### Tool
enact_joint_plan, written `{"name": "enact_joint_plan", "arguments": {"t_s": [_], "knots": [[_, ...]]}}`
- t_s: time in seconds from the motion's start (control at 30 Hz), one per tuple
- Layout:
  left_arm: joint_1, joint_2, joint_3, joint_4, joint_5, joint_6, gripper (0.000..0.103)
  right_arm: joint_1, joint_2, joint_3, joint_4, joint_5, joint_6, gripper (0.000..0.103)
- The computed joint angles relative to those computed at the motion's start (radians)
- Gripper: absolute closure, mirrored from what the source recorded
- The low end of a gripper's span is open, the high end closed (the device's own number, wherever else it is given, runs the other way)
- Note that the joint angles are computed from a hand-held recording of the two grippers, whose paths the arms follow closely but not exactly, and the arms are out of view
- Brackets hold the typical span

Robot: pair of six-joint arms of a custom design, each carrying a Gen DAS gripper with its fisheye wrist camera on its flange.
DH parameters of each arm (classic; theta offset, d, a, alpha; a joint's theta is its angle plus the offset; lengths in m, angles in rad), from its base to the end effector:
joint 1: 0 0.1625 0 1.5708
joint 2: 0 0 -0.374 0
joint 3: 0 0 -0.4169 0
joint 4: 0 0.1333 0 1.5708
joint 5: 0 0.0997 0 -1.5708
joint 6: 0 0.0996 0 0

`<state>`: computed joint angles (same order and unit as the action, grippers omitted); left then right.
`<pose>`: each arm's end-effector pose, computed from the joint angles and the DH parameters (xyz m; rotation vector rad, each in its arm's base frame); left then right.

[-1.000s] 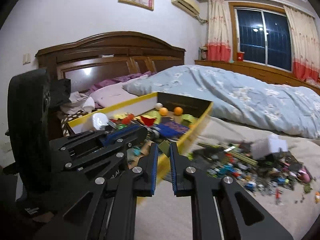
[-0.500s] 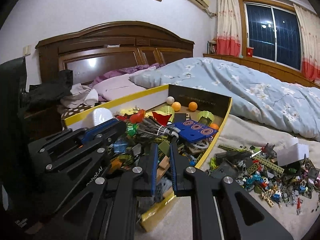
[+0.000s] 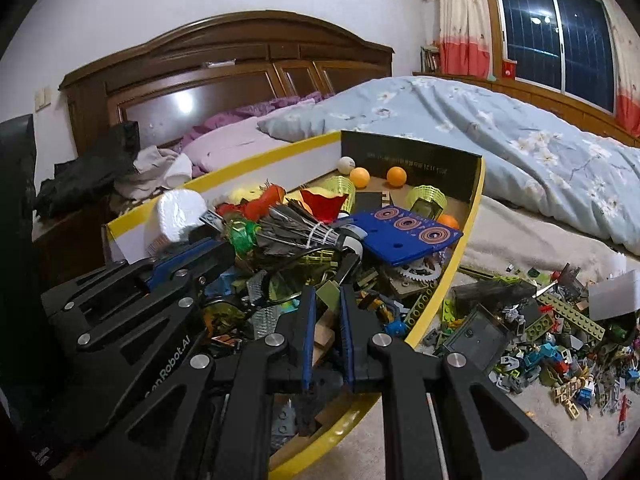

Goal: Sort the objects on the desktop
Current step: 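Carry both held pieces over the yellow box and open both tools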

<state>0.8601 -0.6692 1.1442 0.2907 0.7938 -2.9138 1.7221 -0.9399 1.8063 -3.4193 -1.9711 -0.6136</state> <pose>-0.2676 -0.6223 0.0828 0.6874 2.2485 -1.1844 0.1872 -0.6009 0.1788 0.6327 -2.2476 1.1004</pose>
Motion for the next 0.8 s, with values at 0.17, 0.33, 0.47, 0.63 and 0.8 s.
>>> {"name": "enact_joint_plan", "arguments": {"t_s": [0.17,0.33,0.47,0.63,0.8], "knots": [[0.001,0.003,0.006,-0.022,-0.017,0.007,0.095,-0.01,0.007,-0.009,0.007,0.013,-0.011,0.092],[-0.001,-0.003,0.026,-0.073,-0.039,0.047,0.095,-0.013,0.015,-0.012,-0.002,0.016,-0.025,0.092],[-0.002,0.002,0.024,-0.077,-0.065,0.06,0.095,-0.008,0.03,-0.022,-0.021,-0.007,-0.063,0.092],[-0.002,0.015,0.008,-0.088,-0.119,0.06,0.085,-0.004,0.071,-0.031,-0.112,-0.026,-0.134,0.091],[-0.009,0.027,-0.004,-0.116,-0.206,0.07,0.055,-0.011,0.085,-0.023,-0.173,-0.002,-0.153,0.085]]}}
